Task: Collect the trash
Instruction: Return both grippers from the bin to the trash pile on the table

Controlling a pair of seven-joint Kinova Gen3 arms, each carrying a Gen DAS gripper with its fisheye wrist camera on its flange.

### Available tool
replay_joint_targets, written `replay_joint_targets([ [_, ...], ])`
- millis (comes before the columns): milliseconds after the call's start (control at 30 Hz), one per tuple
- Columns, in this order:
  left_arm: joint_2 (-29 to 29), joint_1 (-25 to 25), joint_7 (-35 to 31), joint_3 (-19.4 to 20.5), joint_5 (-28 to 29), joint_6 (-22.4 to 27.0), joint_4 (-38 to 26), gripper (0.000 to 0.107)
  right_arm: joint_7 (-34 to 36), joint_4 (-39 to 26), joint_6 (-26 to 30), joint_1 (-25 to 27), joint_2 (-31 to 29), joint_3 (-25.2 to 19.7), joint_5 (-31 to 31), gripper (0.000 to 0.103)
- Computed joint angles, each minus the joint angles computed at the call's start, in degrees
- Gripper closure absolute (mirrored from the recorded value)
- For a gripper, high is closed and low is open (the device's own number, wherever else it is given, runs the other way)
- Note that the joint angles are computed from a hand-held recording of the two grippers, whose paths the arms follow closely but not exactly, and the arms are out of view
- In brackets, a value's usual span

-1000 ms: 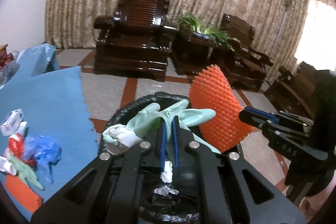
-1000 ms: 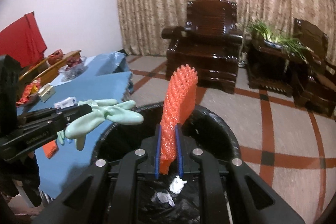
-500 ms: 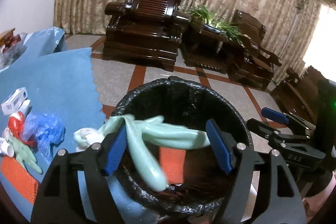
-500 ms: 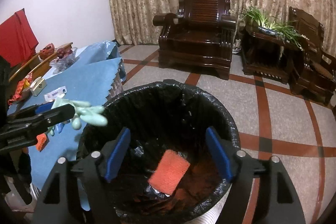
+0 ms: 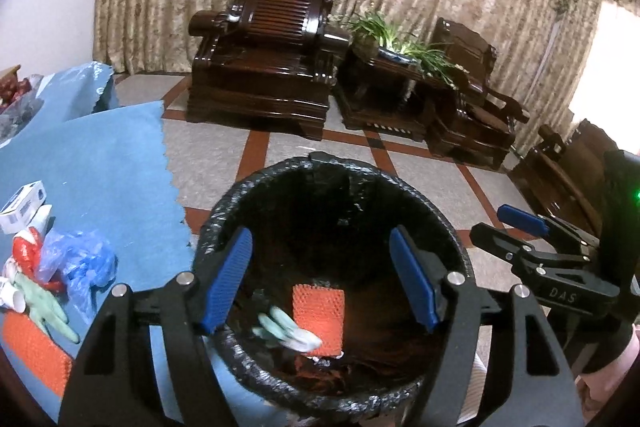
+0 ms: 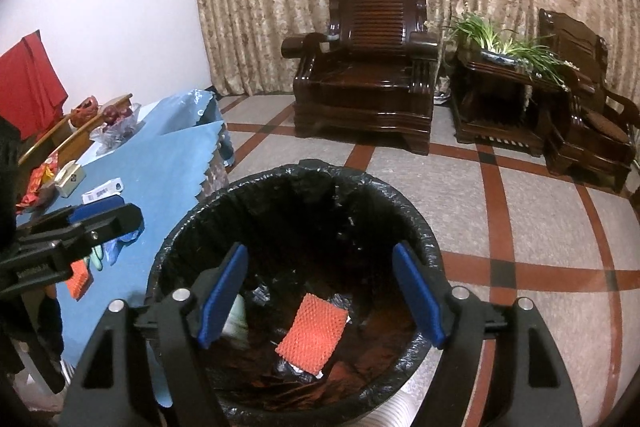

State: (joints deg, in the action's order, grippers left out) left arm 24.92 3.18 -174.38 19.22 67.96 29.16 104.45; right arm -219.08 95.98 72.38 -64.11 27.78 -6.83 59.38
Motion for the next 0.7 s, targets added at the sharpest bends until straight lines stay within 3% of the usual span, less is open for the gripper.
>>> replay_joint_targets([
  [133,-1.60,-1.96,-3.62,-0.22,3.85,-1.02,2.08,0.037,0.74,-1.19,-0.57,0.05,0.78,0.15,0.78,0.023],
  [300,-3.79,-3.15,-6.58,-3.29,8.38,-1.07,4.10,0.035,2.81,-3.02,-2.37,0.35,1.75,0.82,1.84,0.020],
  [433,-6.08,-3.81,-12.65,-6.48,14.86,-1.90,6.81,0.032,5.07,-5.59,-4.53,0.60,3.25,1.76,2.92,0.020],
  [700,-8.52,-4.16,-18.26,-14.79,21.45,-3.33,10.01,0.023,11.77,-12.96,-10.74,1.07,7.55,4.65,4.20,0.018],
])
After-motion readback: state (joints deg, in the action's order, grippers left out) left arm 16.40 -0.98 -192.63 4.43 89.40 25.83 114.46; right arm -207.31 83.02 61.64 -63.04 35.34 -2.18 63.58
